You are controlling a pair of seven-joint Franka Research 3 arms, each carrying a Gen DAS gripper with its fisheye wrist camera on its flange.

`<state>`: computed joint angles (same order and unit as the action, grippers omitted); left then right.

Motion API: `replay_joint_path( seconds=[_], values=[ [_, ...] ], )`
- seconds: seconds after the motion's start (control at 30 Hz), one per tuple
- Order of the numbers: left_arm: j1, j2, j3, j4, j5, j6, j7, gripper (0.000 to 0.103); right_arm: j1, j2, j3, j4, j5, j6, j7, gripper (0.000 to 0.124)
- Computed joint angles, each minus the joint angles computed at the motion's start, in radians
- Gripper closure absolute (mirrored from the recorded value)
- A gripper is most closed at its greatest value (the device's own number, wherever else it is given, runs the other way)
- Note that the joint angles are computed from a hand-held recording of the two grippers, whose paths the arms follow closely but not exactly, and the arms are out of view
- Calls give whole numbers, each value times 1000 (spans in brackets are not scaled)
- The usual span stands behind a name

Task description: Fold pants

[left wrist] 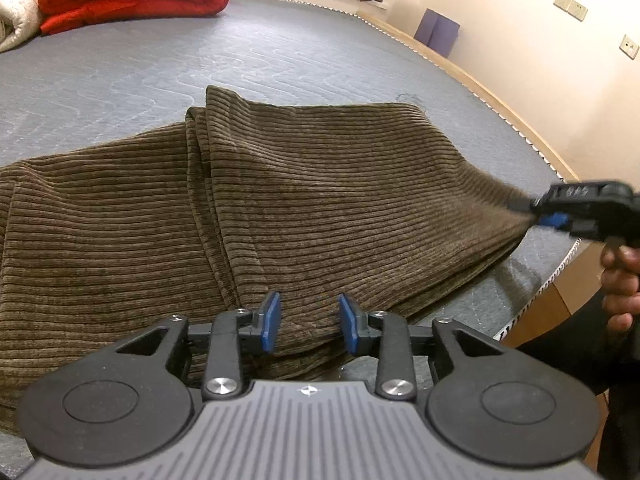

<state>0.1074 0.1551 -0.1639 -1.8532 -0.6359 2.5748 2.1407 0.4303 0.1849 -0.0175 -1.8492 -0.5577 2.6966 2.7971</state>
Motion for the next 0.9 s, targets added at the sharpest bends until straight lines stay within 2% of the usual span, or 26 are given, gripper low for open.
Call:
replay_joint_path(
  seconds=[0.1, 0.13, 0.17, 0.27, 0.37, 0.43, 0.47, 0.5, 0.57, 0.6, 0.73, 0.8, 0.83, 0.9],
  values=[
    [12, -3, -2, 7, -52, -3, 11, 53, 48, -17, -18, 36, -219, 2, 50, 97],
    [22, -9, -5, 8, -103, -6, 34, 45, 62, -20, -16, 52, -304, 4, 65, 97],
    [37, -16, -9, 10, -183, -19, 71, 36, 76, -21, -11, 69, -390, 9, 73, 97],
    [69, -41, 3, 10, -432, -82, 163, 20, 102, -15, 19, 110, -573, 43, 51, 98],
    [84, -56, 38, 9, -596, -178, 187, 18, 124, -3, 48, 126, -688, 109, 1, 98],
    [93, -50, 59, 25, -655, -259, 174, 16, 136, 9, 60, 127, -730, 147, -45, 98],
    [93, -47, 65, 37, -669, -274, 163, 16, 142, 17, 64, 129, -739, 160, -67, 98],
    [91, -42, 69, 51, -671, -276, 149, 16, 147, 25, 67, 130, -737, 174, -93, 98],
    [82, -21, 70, 101, -635, -265, 103, 5, 155, 40, 66, 137, -723, 197, -135, 98],
    [76, -9, 67, 128, -599, -261, 79, 4, 160, 45, 67, 141, -702, 197, -168, 98],
    [54, 62, 44, 254, -411, -251, -32, 4, 184, 63, 44, 148, -693, 255, -239, 98],
    [37, 117, 34, 339, -270, -256, -129, 5, 185, 64, 36, 139, -673, 285, -276, 98],
    [30, 143, 30, 378, -205, -264, -170, 7, 187, 64, 32, 134, -658, 297, -293, 98],
    [11, 194, 29, 455, -72, -290, -256, 22, 191, 59, 18, 127, -636, 315, -312, 98]
  ],
)
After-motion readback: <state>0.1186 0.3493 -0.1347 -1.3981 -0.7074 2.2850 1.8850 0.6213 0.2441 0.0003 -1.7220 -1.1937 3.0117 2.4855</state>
